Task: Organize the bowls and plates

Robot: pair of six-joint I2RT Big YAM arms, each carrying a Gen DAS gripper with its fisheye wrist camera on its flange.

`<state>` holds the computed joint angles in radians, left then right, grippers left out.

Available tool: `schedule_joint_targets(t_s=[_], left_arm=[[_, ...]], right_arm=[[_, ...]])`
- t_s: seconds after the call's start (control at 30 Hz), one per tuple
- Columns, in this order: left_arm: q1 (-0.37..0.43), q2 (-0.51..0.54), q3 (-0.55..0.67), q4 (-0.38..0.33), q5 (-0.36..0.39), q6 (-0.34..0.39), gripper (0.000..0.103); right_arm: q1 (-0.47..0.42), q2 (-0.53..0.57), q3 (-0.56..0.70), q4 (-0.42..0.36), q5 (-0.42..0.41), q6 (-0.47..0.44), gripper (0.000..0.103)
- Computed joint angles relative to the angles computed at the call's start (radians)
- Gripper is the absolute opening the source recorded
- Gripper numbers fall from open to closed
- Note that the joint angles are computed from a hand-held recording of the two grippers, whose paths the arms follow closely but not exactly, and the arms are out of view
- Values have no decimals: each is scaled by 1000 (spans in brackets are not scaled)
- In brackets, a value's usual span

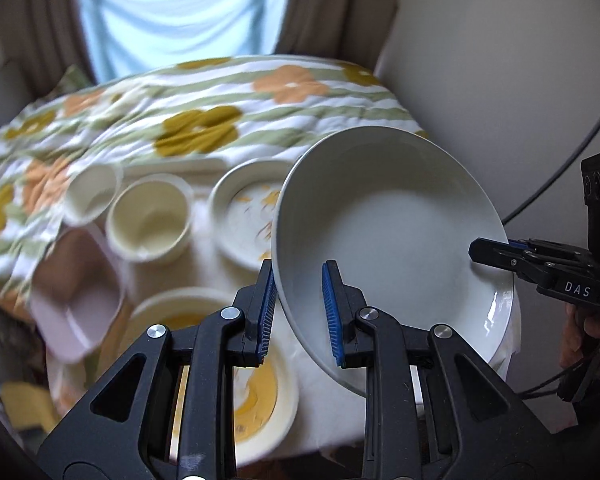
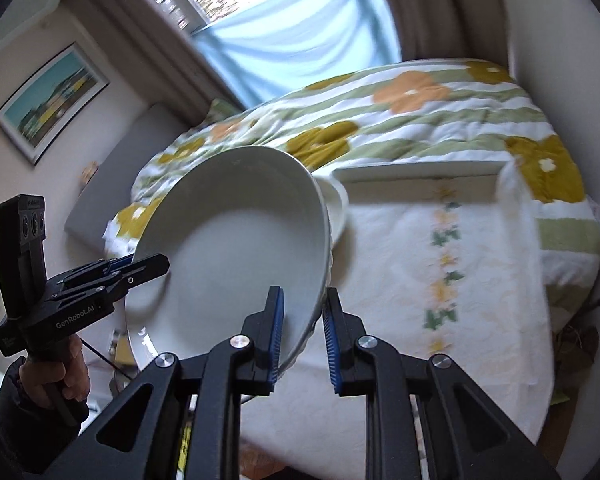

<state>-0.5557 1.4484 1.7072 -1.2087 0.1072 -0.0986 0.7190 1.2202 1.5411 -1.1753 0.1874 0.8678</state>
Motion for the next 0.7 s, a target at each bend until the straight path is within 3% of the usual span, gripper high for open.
schedule_joint_targets(t_s=[0.2, 0.33, 0.7], left_arm=[[97, -144, -183, -7, -10, -59, 20], [178, -189, -285, -4, 19, -51, 20], [324, -108, -371, 29, 141, 44, 20]], right_arm=[[53, 70, 1, 63, -103, -18, 18], [86, 135, 16, 89, -143, -25, 18], [128, 300, 120, 18, -118, 32, 18]])
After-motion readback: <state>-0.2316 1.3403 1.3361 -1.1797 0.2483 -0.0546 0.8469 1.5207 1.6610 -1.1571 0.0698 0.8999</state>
